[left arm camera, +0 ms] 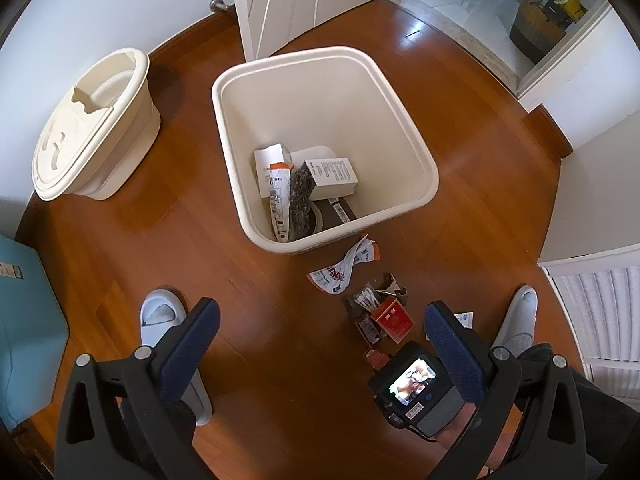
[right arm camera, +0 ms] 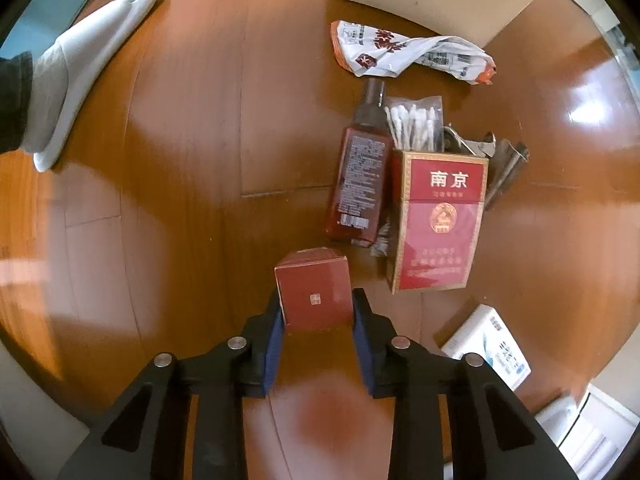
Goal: Collect trash
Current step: 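Grasp the small red box from the floor with the right tool, then lift the red box with the right tool while the left tool grasps the brown spray bottle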
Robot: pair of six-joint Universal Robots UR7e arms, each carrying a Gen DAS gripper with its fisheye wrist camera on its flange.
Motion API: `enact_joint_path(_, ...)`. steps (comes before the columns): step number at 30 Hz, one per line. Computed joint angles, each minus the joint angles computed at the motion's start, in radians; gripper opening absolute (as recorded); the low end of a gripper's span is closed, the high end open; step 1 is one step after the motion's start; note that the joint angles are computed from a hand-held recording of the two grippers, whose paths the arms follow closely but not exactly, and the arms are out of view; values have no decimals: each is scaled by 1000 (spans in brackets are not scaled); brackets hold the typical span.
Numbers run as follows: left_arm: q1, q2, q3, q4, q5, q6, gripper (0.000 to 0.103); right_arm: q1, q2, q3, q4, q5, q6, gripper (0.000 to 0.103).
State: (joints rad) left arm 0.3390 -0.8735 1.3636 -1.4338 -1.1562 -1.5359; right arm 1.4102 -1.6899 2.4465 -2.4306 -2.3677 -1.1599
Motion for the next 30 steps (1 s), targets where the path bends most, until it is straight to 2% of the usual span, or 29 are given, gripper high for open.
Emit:
enact_joint_path(5, 20, -28, 67, -116, -26, -19, 103, -6, -16, -116, 250, 52, 174, 31)
enact_joint_path(8, 31, -27, 108, -141, -49, -48, 103, 21, -26, -212, 402, 82, 278, 31)
enact_joint_path(10, 35, -28, 156, -192, -84, -79, 103, 65, -28, -302, 524, 96, 358, 31)
enact_joint_path(14, 21, -14, 286, -358, -160, -151, 103, 212, 13, -538, 724, 127, 485, 31)
enact_joint_path(18, -2, 49, 425, -541, -246, -297, 103, 338, 71, -821, 889, 212, 604, 32)
enact_joint_path(21, -14, 84, 534, -737, -267, -456, 103, 363, 85, -972, 913, 286, 604, 32)
enact_joint_path(23, -10, 114, 597, -896, -272, -540, 103, 348, 87, -1036, 888, 363, 608, 32)
enact_joint_path(26, 8, 165, 625, -1000, -256, -574, 103, 317, 115, -1108, 917, 432, 640, 32)
enact_joint_path(30, 44, 224, 635, -1094, -281, -580, 103, 297, 141, -1169, 972, 426, 639, 32)
